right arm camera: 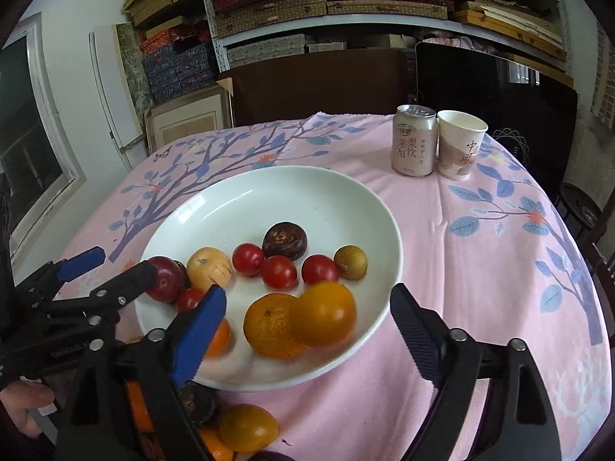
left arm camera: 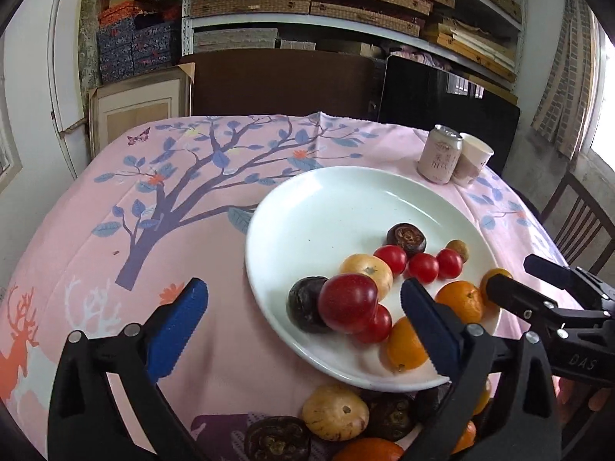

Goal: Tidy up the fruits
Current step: 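Open both grippers to release the fruits onto the plate, then withdraw both open grippers back to the fruit pile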

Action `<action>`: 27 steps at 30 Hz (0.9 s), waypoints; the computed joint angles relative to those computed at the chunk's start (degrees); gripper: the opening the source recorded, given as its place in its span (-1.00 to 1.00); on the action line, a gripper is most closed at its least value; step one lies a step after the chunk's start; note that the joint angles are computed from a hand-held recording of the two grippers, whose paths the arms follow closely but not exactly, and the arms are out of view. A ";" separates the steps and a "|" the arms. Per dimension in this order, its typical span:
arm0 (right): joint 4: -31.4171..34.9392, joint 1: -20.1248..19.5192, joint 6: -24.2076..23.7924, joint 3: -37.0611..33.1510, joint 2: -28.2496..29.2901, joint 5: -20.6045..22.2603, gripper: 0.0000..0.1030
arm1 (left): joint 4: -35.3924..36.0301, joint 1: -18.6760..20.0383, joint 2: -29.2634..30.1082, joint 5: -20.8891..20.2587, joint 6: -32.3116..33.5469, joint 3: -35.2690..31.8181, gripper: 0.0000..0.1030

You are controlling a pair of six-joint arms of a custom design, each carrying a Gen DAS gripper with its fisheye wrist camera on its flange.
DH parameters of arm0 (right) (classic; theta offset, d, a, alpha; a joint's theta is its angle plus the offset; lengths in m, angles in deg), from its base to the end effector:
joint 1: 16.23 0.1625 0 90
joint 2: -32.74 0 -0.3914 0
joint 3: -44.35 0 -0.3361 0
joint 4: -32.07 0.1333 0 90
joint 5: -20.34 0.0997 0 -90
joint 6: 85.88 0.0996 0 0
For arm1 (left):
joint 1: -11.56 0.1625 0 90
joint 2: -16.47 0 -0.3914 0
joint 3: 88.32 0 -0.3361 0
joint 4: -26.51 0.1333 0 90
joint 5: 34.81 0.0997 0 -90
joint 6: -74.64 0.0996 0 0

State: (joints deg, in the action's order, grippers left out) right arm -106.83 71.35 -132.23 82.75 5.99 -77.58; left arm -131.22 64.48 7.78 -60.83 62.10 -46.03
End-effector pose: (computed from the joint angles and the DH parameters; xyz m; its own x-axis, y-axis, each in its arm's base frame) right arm 0.0849 -0.8221 0.2526 -0.7049 -0.4891 0.5137 -0.6903 0.6395 -0.3384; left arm -0.2889 -0.7517 0.0554 -0.7467 -0.2779 -0.6043 0.3452 0.6147 -0.7092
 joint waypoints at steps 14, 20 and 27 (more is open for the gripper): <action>-6.54 -3.44 -0.77 25.91 -15.35 0.59 0.87 | -7.02 -4.74 -15.34 -1.31 -13.16 35.04 0.91; -11.15 -3.90 -7.41 32.86 -17.65 -3.99 0.87 | -6.99 -7.42 -17.20 -2.68 -16.12 43.29 0.91; -9.04 -3.71 -9.83 29.33 -15.45 -9.24 0.92 | 4.87 -7.42 -15.81 -5.59 -14.99 40.24 0.91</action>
State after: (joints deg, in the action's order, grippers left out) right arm -115.87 67.64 -142.07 112.09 -9.46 -86.81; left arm -126.36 57.06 -8.03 -66.43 47.12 -5.79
